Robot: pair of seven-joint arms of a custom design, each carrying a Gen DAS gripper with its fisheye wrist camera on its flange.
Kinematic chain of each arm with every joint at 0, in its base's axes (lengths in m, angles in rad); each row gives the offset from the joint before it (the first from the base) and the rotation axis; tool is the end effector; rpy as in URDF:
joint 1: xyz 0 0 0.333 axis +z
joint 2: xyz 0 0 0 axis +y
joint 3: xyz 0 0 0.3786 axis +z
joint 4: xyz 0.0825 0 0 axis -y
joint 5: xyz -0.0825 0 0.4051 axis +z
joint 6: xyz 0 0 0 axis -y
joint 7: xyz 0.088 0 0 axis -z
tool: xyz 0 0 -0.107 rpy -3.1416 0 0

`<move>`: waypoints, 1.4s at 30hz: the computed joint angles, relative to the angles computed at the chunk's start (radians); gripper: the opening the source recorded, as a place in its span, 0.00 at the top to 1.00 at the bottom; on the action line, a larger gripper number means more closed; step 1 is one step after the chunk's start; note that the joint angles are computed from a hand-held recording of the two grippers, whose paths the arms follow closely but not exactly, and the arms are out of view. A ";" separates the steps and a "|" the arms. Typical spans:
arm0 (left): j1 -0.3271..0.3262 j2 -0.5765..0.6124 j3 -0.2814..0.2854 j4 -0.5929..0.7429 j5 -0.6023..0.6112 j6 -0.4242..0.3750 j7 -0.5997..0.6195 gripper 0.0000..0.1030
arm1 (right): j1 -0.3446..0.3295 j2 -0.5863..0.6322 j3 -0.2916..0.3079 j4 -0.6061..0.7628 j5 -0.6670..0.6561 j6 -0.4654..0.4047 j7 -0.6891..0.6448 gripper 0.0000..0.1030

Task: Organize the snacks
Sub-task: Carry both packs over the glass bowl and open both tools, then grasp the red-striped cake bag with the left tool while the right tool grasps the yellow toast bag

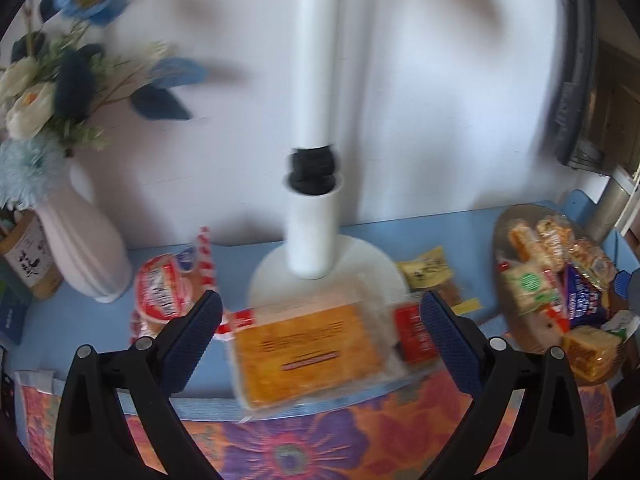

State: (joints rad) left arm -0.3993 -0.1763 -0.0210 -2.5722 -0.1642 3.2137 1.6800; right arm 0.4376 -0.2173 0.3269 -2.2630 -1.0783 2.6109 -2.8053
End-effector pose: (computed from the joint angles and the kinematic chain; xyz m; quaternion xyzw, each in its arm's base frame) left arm 0.4514 -0.1850 0.4688 -0.5216 0.7551 -0.3353 0.2130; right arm 0.3586 0.3860 0.5475 -0.5245 0.7184 -0.2256 0.3975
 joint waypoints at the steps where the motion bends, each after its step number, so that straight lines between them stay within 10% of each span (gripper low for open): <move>1: -0.026 0.000 0.045 -0.001 -0.011 -0.008 0.021 0.05 | 0.000 0.036 0.004 0.026 -0.010 0.015 0.003 0.03; 7: 0.016 0.038 0.123 0.044 -0.092 -0.094 0.108 0.05 | 0.062 0.191 -0.026 0.135 -0.110 0.031 0.088 0.03; 13: -0.119 0.128 0.326 0.165 -0.651 -0.211 0.578 0.05 | 0.149 0.369 -0.079 0.275 -0.066 -0.035 -0.033 0.03; 22: 0.047 0.278 0.255 0.326 -1.085 -0.461 0.882 0.05 | 0.219 0.563 -0.167 0.457 0.176 -0.118 -0.416 0.03; 25: 0.089 0.301 0.203 0.336 -1.241 -0.431 1.047 0.05 | 0.218 0.558 -0.197 0.416 0.144 0.002 -0.379 0.03; 36: 0.242 0.279 0.085 0.329 -1.230 -0.513 1.083 0.05 | 0.290 0.538 -0.284 0.368 0.129 0.129 -0.367 0.03; 38: 0.268 0.276 0.062 0.326 -1.223 -0.533 1.096 0.46 | 0.301 0.541 -0.289 0.376 0.133 0.110 -0.383 0.26; 42: 0.300 0.263 0.003 0.306 -1.209 -0.494 1.133 0.66 | 0.342 0.516 -0.341 0.349 -0.019 0.164 -0.219 0.59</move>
State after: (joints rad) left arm -0.0997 0.0863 -0.0183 -2.2658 -1.3729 2.7201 2.8128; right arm 0.7801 0.2986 -0.0139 -1.9137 -1.0973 2.7746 -3.0243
